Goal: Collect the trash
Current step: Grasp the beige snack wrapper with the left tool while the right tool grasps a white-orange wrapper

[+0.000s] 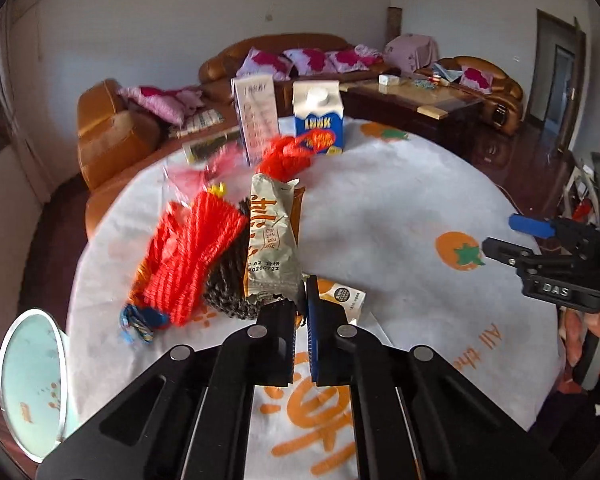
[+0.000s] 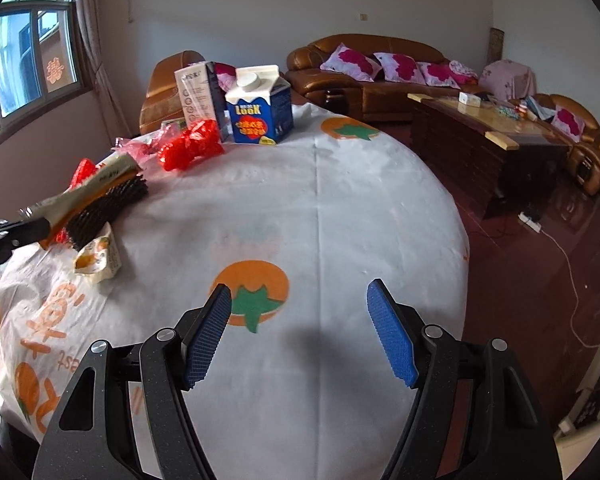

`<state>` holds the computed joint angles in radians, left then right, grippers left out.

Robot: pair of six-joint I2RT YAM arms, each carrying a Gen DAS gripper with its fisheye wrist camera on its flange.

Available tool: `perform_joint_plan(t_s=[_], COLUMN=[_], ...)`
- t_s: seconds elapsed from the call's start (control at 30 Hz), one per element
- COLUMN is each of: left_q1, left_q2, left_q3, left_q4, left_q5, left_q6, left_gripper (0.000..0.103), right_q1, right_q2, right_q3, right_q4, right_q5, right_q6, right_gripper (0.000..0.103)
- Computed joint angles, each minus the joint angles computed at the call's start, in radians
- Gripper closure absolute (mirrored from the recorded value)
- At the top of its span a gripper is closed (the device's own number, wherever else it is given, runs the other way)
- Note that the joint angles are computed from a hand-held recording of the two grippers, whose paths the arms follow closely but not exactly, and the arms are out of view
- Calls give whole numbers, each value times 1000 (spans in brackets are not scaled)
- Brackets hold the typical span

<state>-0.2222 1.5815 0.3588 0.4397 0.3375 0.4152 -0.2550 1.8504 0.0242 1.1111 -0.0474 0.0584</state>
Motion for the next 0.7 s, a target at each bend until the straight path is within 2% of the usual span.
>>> perform_joint_plan(t_s=[0.17, 0.3, 0.37, 0.43, 0.5, 0.7], left_q1=[53, 103, 156, 195, 271, 430], left_q2=[-211, -313, -316, -256, -205, -51], left_q3=[-90, -168, -167, -174, -140, -81], left_q4=[-24, 64, 66, 153, 139, 208], left_q5=[28, -56, -60, -114, -82, -89], left_q6=[23, 34, 24, 21, 1, -9], left_gripper=[99, 99, 99, 99, 99, 99], right_q1=[47, 126, 181, 239, 303, 437], right_q2=[-54, -119, -138, -141, -139, -61], right_q3=[6, 40, 71, 109, 159, 324], right_q4=[-55, -143, -184, -216, -261, -396], right_q5=[21, 46, 63, 88, 110, 108], right_q6=[18, 51, 76, 98, 118, 130], right_gripper=[33, 33, 33, 33, 33, 33])
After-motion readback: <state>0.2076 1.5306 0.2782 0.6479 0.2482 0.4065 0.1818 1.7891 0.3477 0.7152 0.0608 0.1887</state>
